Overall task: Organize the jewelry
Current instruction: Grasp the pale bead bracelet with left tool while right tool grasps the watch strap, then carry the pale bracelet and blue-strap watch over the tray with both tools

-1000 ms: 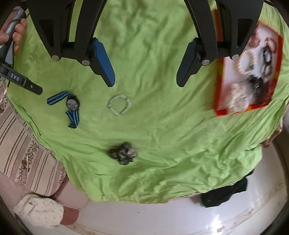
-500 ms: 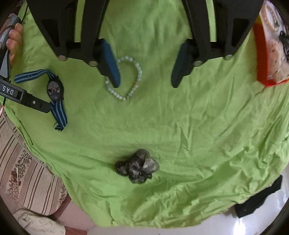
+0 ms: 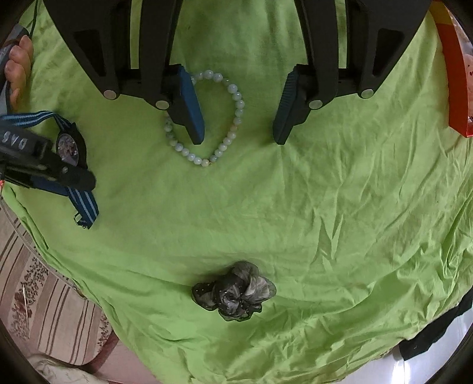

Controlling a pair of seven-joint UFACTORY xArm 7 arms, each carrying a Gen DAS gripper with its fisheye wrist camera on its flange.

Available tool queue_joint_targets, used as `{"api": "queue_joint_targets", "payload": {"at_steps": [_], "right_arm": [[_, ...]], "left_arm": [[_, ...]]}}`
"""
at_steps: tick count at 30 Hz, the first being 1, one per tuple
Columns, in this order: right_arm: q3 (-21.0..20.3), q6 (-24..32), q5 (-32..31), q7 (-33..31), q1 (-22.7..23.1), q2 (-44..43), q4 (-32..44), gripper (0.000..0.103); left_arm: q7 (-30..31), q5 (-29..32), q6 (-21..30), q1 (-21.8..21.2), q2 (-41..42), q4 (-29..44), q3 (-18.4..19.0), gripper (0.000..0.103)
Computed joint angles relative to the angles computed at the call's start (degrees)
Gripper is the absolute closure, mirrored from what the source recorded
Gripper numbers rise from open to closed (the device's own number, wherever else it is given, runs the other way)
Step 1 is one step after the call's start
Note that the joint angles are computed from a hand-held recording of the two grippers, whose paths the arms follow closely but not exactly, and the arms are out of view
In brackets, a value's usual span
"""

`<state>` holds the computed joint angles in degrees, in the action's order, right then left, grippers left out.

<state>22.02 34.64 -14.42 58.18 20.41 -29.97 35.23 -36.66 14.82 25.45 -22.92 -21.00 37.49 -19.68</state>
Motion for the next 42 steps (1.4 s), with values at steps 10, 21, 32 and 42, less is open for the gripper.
{"api": "queue_joint_targets", "payload": {"at_steps": [10,21,32,42], "right_arm": [[0.12,-1.40,-0.67,-1.02,0.67,0.05,-0.37,0.064],[-4.38,-9.47,8.34,-3.33,4.21,-5.69,-5.62,0.094],[-2.40,-9.36,11.81,-4.29,4.44,-9.18,-5.53,0.096],[0.27,-6.74,11.89,-2.44,5.18,-12.23,-4.22,0.096]], "left_arm": [[1.23,-0.72,3.19,-2.21,0.09,1.59,-0.37,0.098],[0.59,-3.46,5.75,-3.99,-8.41,-1.03,-1.60,0.098],[0.58,-9.11,9.23,-6.09,-18.15,-3.34,-1.28,0.098],[-0.63,-11.36,17.33,-7.64,-30.43,-5.11,-2.90,0.098]]}}
